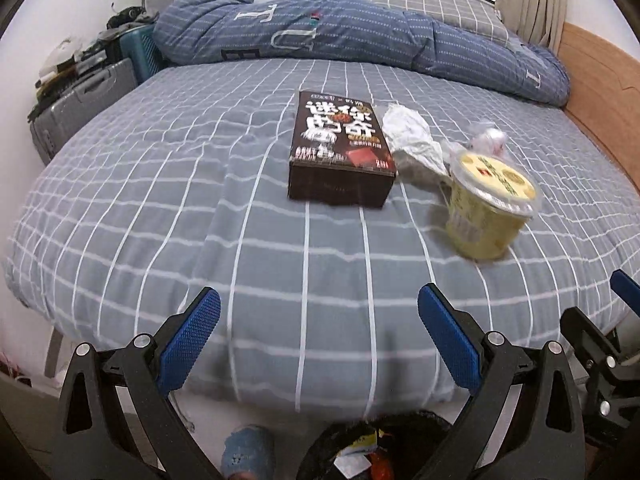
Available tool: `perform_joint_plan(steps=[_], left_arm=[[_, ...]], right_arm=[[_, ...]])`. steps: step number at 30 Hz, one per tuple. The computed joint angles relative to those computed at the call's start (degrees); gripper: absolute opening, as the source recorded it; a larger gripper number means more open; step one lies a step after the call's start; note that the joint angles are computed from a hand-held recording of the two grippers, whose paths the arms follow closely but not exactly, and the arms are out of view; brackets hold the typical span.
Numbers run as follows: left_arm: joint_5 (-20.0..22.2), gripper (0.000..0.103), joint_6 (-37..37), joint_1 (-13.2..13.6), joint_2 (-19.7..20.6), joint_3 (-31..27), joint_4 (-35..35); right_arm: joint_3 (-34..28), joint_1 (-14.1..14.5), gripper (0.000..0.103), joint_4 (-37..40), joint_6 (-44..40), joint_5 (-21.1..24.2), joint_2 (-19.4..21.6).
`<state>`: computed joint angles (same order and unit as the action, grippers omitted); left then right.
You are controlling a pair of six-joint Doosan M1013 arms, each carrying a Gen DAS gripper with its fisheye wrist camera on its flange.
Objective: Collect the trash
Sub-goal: 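Move both tools back up over the bed toward the box and yogurt cup, then grasp the brown biscuit box with the left tool while the right grasps the yogurt cup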
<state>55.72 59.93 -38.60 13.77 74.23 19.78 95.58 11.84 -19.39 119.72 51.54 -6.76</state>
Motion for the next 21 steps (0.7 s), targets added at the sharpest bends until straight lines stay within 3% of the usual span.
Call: perform_joint_plan(steps=[8,21], left_arm=[[-0.14,0.097,3.27,1.44,4.31,-5.20,-2.14],[2.19,0.097,5.81,1.66,10.96,-12.95,-0.97]], right_arm=[[-1.36,-2.11,0.095,0.53,-1.35,-0.91,1.59],[-4.00,-4.55,0.095,3.03,-4.86,-2.38,4.55]])
